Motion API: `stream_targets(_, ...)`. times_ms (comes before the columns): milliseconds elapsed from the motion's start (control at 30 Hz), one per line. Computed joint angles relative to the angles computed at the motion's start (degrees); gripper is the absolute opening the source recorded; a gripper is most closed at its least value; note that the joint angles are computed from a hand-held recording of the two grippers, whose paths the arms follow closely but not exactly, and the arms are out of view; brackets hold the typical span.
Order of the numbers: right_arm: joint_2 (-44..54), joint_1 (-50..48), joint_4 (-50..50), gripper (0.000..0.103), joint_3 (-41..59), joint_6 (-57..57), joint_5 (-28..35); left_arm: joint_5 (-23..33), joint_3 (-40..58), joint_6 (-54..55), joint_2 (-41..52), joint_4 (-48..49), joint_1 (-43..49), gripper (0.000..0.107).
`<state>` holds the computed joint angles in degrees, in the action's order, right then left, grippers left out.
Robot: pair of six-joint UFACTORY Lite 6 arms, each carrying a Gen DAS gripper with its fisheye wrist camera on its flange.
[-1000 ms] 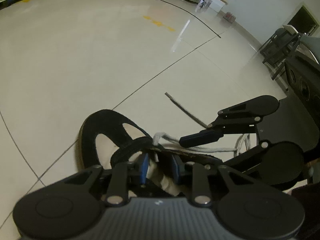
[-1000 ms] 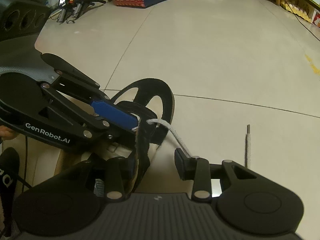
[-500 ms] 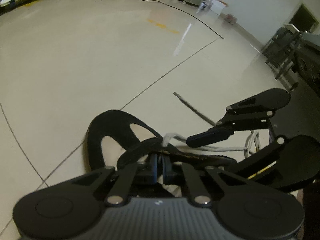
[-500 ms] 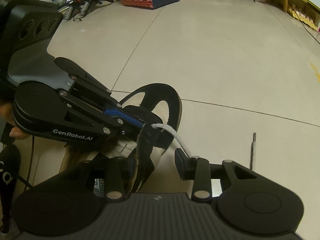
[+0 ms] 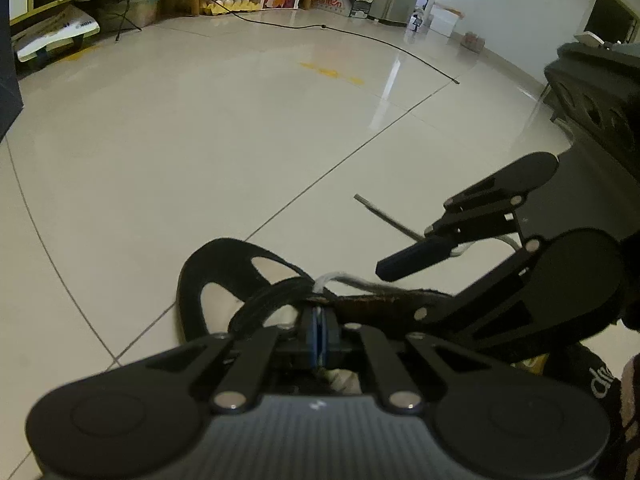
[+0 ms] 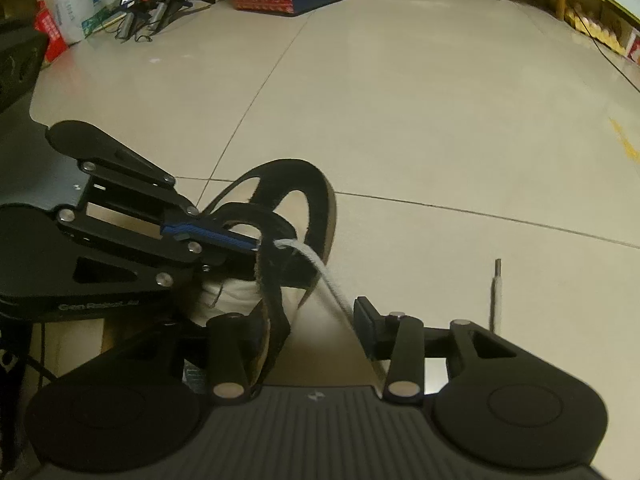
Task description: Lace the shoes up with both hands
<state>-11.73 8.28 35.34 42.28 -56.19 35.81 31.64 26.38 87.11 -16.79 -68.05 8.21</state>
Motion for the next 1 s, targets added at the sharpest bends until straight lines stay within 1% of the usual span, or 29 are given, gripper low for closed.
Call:
stream_targets(133, -0.89, 0.99, -1.03, 0.044, -0.43, 1.08, -0.73, 0.17, -1.38, 0.16, -2.26, 0.55, 0.7, 0.002)
stream_targets(267, -1.16, 2.48, -3.16, 0.044, -0.76, 3.01, -2.29, 1.59, -2.48, -0.62, -4.68, 1.92, 1.75, 0.002)
stream_targets(433, 0.1, 2.37, -3.7, 0.044, 0.09, 3.56, -2.64, 4.07, -3.73, -1.89, -7.93, 3.89, 2.51, 0.002)
stream_targets(600, -0.69, 2.39, -3.56, 0.044, -0.93, 2.72, -3.38, 11.26, -3.44, -4.03, -10.66, 7.23, 9.22, 0.002)
stream_targets(700, -0.87, 2.74, -3.26, 0.044, -1.21, 2.29, -3.61, 16.36, -3.04, -7.83, -12.46, 9.27, 13.36, 0.002)
stream_targets(767, -2.03, 2.9, -1.13, 0.044, -2.41, -1.49, -4.23, 19.04, -2.62, -10.47, -12.76, 10.2, 15.36, 0.002)
stream_targets(833, -4.3, 2.48, 3.84, 0.042, -4.66, -9.99, -4.54, 20.76, -1.99, -11.39, -11.23, 10.04, 17.12, 0.002)
stream_targets(867, -5.59, 2.55, 6.12, 0.037, -5.93, -14.21, -4.88, 21.72, -1.73, -12.43, -11.2, 10.53, 17.63, 0.002)
stream_targets(967, -10.75, 5.1, 11.49, 0.028, -10.76, -26.61, -8.08, 22.49, -0.76, -13.04, -9.81, 9.88, 17.96, 0.002)
stream_targets(1000, -12.24, 6.0, 12.87, 0.027, -12.16, -30.28, -9.37, 22.47, -0.57, -13.71, -9.89, 10.0, 17.67, 0.002)
